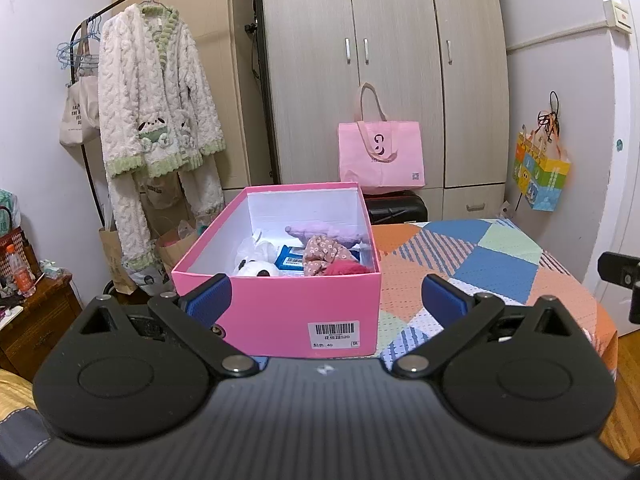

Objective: Organize soft objects

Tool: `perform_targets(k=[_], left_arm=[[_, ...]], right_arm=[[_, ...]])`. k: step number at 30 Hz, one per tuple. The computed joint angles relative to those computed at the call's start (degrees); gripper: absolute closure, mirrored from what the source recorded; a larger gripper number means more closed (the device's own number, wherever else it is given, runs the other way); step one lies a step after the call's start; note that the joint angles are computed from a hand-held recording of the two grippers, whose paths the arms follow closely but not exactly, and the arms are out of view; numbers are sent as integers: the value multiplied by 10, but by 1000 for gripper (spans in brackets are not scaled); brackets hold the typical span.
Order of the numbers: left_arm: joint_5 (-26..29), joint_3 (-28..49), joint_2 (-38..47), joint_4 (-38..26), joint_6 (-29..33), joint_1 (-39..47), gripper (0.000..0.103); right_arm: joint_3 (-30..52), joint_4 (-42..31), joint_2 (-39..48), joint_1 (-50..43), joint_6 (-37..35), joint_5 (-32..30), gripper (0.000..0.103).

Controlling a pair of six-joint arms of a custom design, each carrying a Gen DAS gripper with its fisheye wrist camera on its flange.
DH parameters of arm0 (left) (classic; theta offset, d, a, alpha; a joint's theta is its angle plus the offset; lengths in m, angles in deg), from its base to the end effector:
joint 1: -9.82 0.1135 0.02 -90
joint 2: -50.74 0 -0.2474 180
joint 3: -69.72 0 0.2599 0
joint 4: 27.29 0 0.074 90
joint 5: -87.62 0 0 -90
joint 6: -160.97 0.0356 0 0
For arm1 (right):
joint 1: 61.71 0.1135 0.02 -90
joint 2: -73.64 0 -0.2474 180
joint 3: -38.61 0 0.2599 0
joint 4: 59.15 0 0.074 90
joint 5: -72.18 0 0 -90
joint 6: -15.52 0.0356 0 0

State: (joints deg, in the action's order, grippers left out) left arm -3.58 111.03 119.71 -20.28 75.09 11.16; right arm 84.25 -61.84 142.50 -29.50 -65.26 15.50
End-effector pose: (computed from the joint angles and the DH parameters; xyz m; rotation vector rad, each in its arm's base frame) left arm 0.2639 0.0069 0.1851 0.0329 1.9318 0.0839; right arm 0.2329 0.1236 0.1964 -0.0301 1.9460 -0.1119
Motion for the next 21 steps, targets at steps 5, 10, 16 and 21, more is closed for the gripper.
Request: perform_targets(k=[5,10,16,21], left_arm=[[-7,5,4,-5,-7,-1,0],[9,8,4,-11,-15,11,0],[6,9,1,-11,-14,15,0],[5,7,-3,-12,-14,17,0]], right_arm=[[3,-5,2,-5,2,-3,0],[6,-6,5,-11,4,-7,0],[14,-7,18,-7,5,4,0],[22,-10,27,-8,7,4,0]])
